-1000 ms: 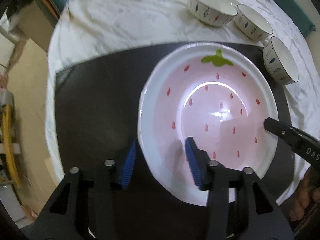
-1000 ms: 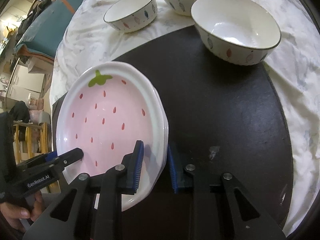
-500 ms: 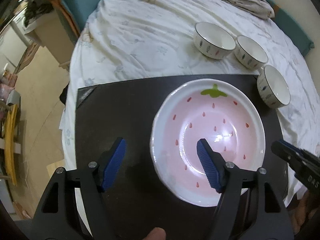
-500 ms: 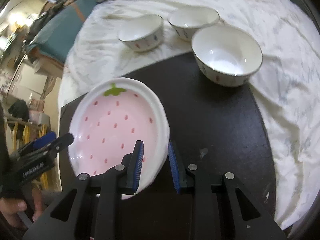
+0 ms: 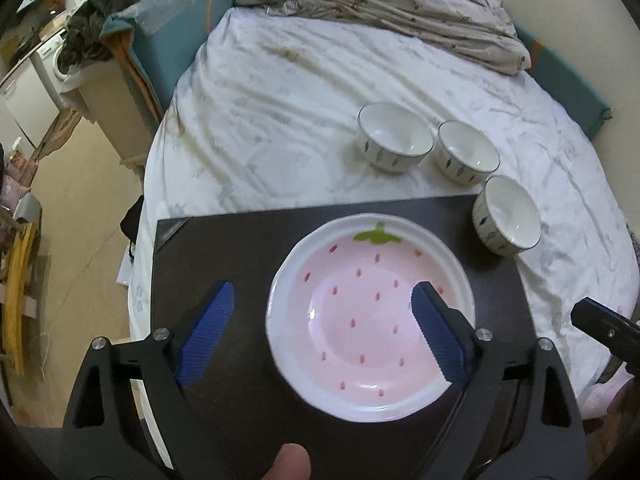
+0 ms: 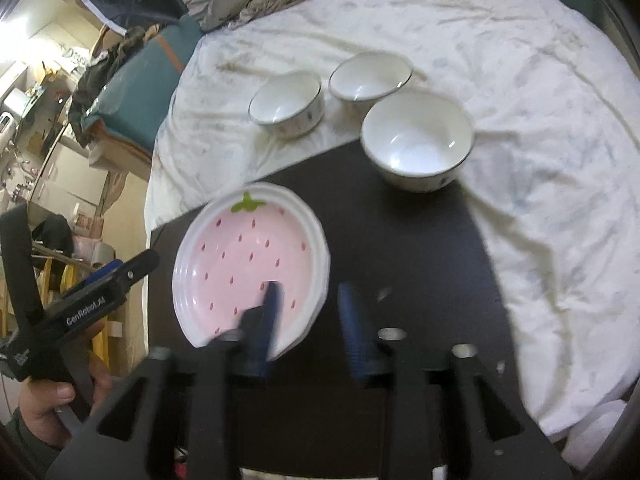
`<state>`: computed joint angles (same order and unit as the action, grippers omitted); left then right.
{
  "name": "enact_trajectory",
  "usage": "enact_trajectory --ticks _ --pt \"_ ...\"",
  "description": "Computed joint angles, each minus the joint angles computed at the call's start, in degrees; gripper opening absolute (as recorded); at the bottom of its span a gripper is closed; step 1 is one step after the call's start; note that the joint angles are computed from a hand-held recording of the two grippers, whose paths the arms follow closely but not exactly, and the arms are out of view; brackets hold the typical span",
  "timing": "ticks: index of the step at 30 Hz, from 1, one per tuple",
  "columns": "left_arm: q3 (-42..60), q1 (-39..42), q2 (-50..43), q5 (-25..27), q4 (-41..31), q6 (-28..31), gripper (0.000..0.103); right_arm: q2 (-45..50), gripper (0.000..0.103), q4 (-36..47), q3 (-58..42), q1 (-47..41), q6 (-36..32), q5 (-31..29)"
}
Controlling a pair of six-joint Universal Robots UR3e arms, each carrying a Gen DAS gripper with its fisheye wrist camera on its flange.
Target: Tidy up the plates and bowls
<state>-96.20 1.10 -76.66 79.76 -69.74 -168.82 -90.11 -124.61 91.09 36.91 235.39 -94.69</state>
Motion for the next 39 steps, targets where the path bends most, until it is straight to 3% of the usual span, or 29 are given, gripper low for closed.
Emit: enact_trajectory --ticks 1,10,15,19,23,27,39 --pt "1.41 -0.74 -0.86 0.12 -0.66 -0.68 0.089 -1.62 0.077 -0.53 0.99 -0.21 -0.28 -0.91" --pt "16.87 -11.93 -11.30 6.27 -3.21 -6.39 0.089 -6.39 0.078 4.64 0.72 -7.42 -6.07 0.33" --pt "23.81 -17.28 -17.56 10.43 -3.86 -8.88 0.089 -7.86 0.078 8.48 0.75 -11.06 -9.09 -2.93" --pt "30.08 -20.00 -23.59 12.34 -7.51 -11.37 0.089 -12.89 0.078 4.57 8.53 -18.28 -8.95 3.22" --pt "34.12 -22.14 -28.33 13.81 -9.18 -13.56 0.089 -11.53 0.078 7.17 6.94 -17.75 -9.84 -0.78" --pt "37.87 -24.21 -32.09 14.86 -10.05 -14.01 0.089 -14.27 0.078 4.30 11.28 -23.17 -12.26 4.67" --pt "52.28 -27.81 -44.12 15.90 -13.82 -14.80 0.089 -14.65 0.078 -0.45 16.06 -29.70 -15.55 6.93"
